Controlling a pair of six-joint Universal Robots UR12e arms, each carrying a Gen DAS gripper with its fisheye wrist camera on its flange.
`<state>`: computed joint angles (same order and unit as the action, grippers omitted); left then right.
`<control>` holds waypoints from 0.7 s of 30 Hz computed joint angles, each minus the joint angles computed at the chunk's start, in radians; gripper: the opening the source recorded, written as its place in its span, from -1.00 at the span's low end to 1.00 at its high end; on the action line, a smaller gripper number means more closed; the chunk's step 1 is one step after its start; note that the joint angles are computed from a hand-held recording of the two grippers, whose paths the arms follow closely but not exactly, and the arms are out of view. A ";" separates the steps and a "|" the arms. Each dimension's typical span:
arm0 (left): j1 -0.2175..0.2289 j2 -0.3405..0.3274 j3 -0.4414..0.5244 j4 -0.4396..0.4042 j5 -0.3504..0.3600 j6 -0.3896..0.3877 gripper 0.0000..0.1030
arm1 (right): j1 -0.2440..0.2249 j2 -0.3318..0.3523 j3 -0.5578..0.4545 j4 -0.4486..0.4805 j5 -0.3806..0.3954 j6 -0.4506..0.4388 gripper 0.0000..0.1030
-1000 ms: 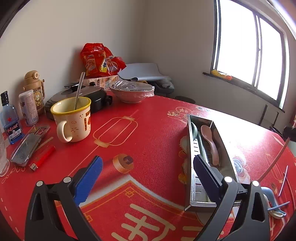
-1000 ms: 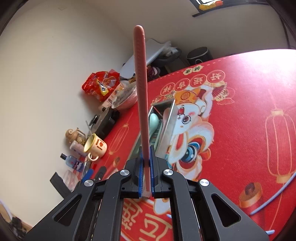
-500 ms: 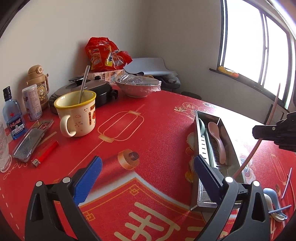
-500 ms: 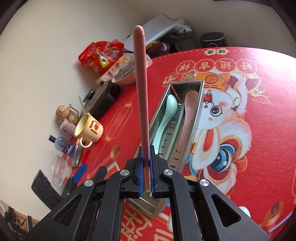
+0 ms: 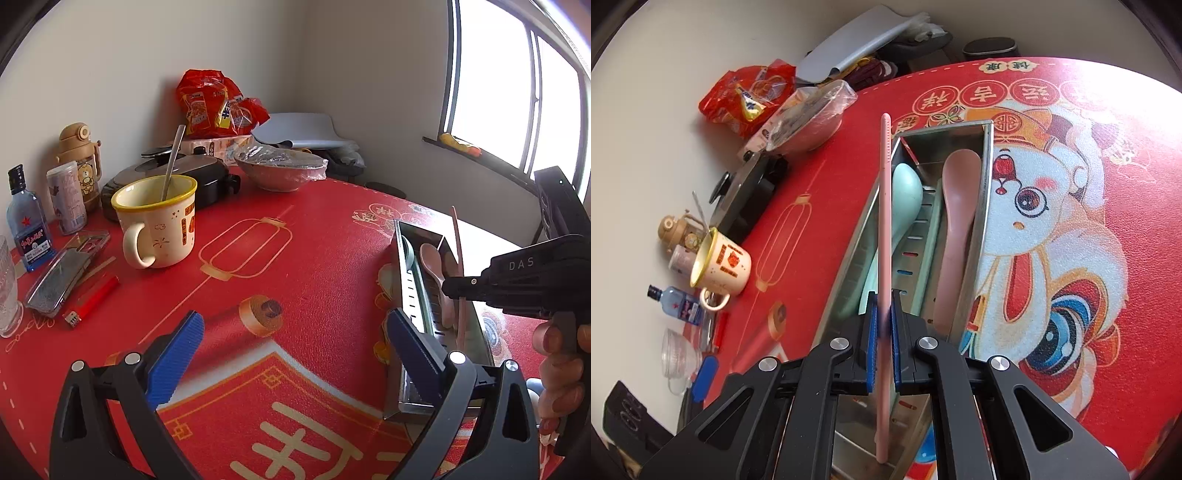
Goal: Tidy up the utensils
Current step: 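Lower the pink chopstick into the steel tray and open the right tool, then reach the left tool to the remaining green chopstick and close on it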
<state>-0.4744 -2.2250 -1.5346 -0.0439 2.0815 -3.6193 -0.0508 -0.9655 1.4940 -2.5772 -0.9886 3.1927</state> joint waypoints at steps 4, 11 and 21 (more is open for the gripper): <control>0.002 0.001 -0.001 -0.004 -0.007 -0.001 0.88 | 0.001 0.003 -0.006 0.019 -0.011 -0.007 -0.85; 0.007 0.002 -0.002 -0.011 -0.032 -0.005 0.88 | -0.032 -0.036 0.040 -0.039 0.009 -0.061 -0.84; 0.006 0.003 0.000 -0.019 -0.024 -0.014 0.88 | -0.086 -0.109 0.160 -0.176 0.020 -0.107 -0.60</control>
